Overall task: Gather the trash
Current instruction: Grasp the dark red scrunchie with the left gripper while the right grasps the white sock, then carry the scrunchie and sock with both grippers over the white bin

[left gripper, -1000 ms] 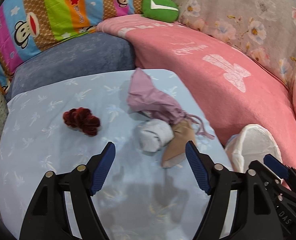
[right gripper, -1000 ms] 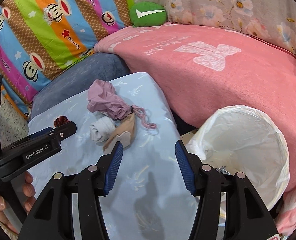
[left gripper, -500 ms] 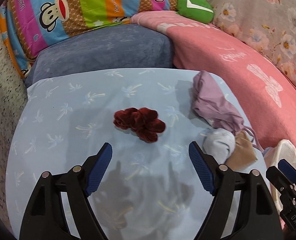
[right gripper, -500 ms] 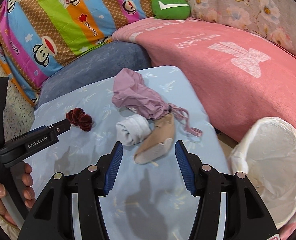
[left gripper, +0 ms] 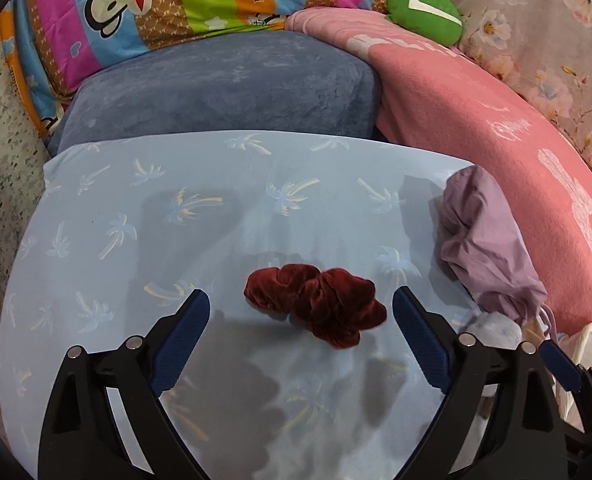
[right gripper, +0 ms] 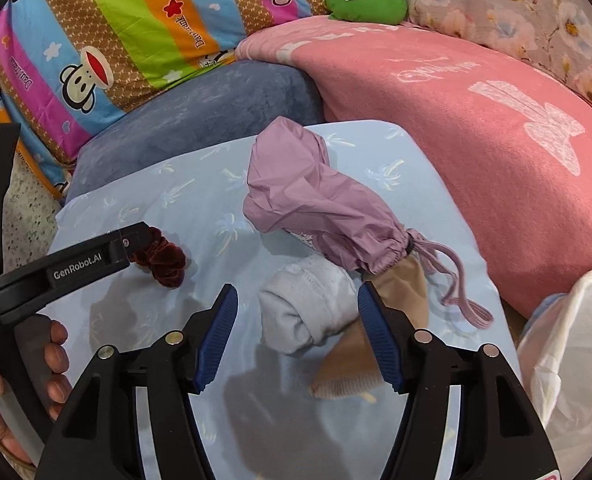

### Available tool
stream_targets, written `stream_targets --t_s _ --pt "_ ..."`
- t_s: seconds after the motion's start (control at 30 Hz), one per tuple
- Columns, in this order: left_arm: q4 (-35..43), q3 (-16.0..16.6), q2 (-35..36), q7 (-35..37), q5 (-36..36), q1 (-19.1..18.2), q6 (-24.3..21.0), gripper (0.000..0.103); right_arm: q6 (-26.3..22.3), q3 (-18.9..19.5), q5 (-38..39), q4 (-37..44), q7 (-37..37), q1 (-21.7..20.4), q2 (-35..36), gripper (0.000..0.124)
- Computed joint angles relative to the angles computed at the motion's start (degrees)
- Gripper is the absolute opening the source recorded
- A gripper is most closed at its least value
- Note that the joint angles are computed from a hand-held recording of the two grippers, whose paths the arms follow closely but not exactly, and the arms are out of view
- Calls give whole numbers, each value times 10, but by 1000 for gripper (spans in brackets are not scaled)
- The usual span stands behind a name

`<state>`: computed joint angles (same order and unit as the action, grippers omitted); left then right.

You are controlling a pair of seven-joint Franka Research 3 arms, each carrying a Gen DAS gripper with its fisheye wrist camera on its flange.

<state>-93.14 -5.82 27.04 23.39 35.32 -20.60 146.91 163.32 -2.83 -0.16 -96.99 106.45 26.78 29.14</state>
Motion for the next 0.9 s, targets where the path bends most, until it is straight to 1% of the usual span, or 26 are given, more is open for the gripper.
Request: stream_targets --t_s 0.13,0.2,0.23,0.27,0.33,0.37,0.4,0.47,0.5,0.57,0.6,0.67,0.77,0.9 --pt "10 -5 17 10 -24 11 13 89 -23 2 8 39 5 -3 35 62" --pt "13 -9 24 20 -37 16 21 88 -24 -4 5 46 12 1 45 62" --pt "14 -11 26 26 -43 18 24 85 -24 -5 4 49 13 1 48 62" --pt "18 -13 31 36 -51 19 25 76 -24 -5 4 51 13 1 51 63" --pt "22 -25 37 67 -74 29 30 63 -25 -8 3 52 16 2 55 62" --pt "22 -27 39 75 -83 30 32 57 -27 -6 5 52 16 1 55 58" --pt "17 -28 38 79 -90 30 41 53 -26 -6 6 50 17 0 55 55" --pt "8 -26 33 86 -96 28 50 40 -20 -2 11 43 17 -3 50 48" --pt "4 -25 30 88 -98 26 54 36 -17 0 14 38 16 -5 47 45" --pt "-2 -22 23 89 -99 21 56 26 -12 12 26 24 6 -14 36 38" --pt "-7 -23 19 91 -100 20 59 21 -9 18 33 17 0 -19 30 36" --pt "-16 -23 8 91 -100 16 59 18 2 26 45 -4 -10 -25 13 34" --pt "-23 -26 -2 91 -102 14 68 17 23 33 57 -41 -24 -28 -17 33" --pt "-32 -24 -21 82 -85 -1 73 17 51 37 71 -89 -35 -28 -59 32"
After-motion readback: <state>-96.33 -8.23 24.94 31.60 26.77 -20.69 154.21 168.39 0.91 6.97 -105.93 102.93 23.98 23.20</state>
